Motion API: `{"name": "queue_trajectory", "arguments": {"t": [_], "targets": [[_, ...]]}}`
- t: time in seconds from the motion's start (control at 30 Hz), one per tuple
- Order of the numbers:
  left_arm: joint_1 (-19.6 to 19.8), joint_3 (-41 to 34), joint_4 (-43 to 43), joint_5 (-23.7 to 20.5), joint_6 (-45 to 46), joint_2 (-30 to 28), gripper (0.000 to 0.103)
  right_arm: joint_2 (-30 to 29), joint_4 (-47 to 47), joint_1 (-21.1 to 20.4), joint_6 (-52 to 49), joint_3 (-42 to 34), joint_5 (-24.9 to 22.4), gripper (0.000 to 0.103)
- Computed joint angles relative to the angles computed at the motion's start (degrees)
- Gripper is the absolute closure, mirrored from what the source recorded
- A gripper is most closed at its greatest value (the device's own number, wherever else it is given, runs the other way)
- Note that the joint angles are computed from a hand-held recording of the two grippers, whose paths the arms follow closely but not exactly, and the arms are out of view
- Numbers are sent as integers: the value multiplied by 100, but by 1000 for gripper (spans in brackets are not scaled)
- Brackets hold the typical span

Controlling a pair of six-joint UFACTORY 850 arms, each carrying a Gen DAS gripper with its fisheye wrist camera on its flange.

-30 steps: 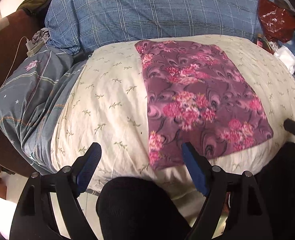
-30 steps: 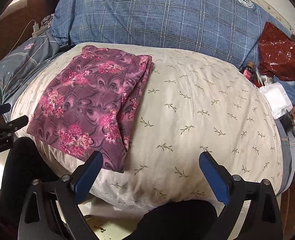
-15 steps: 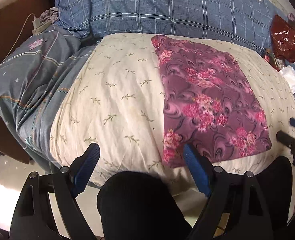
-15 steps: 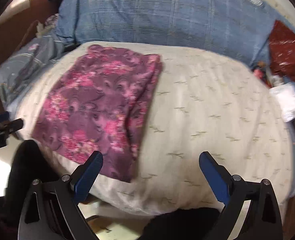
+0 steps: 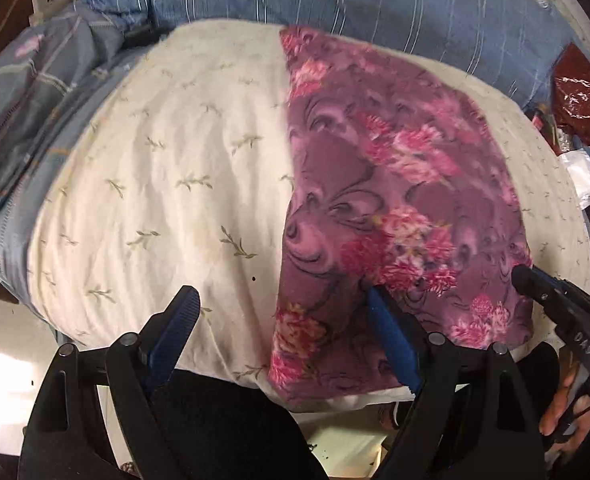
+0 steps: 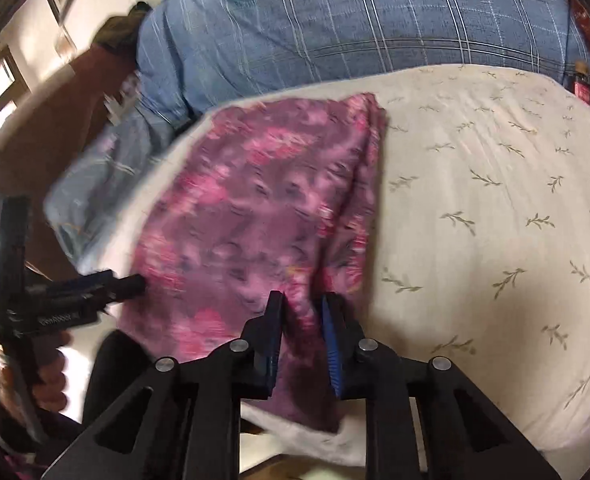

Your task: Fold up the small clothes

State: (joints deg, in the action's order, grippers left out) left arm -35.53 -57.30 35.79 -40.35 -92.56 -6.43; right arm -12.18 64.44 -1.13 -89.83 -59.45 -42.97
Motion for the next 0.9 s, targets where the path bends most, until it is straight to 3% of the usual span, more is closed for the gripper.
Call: {"name": "queue_trajectory", "arguments": {"t": [0.1,0.17,0.23,0.33,0.43,0.57,0.77,0.83,0.9], "targets": [[218,237,-466,561,107,183,17,-152,-104,-29,281,-108,-125,87],[226,395,-269,815,-158,438,17,-136,-204,-70,504,-208,-333,84],[215,357,207,779,-396,586,17,-112,117,-174,393,-319,-621,80],[409,10,367,603,-59,439,17,-406,117,-121,743,-802,-930,79],[864,-487,-135,589,670,45,17,-758,63,106,1116,-1299,-756,79],[1303,-836,-817,892,1222,-250,17,-1251,197,216,1777,-1973,-788,78],[1442,-1530,-1072,620,1808,-875,17,-2032,-187,467,2939,-2981,-589,75],[1464,-1647,-963,599,1792,-1010,17,-2086,-153,520,2825,-3094,-515,98],[1486,-1651,-748,647,1608,-1088,17,-2020,135,507,2419,-3084,-610,98]]}}
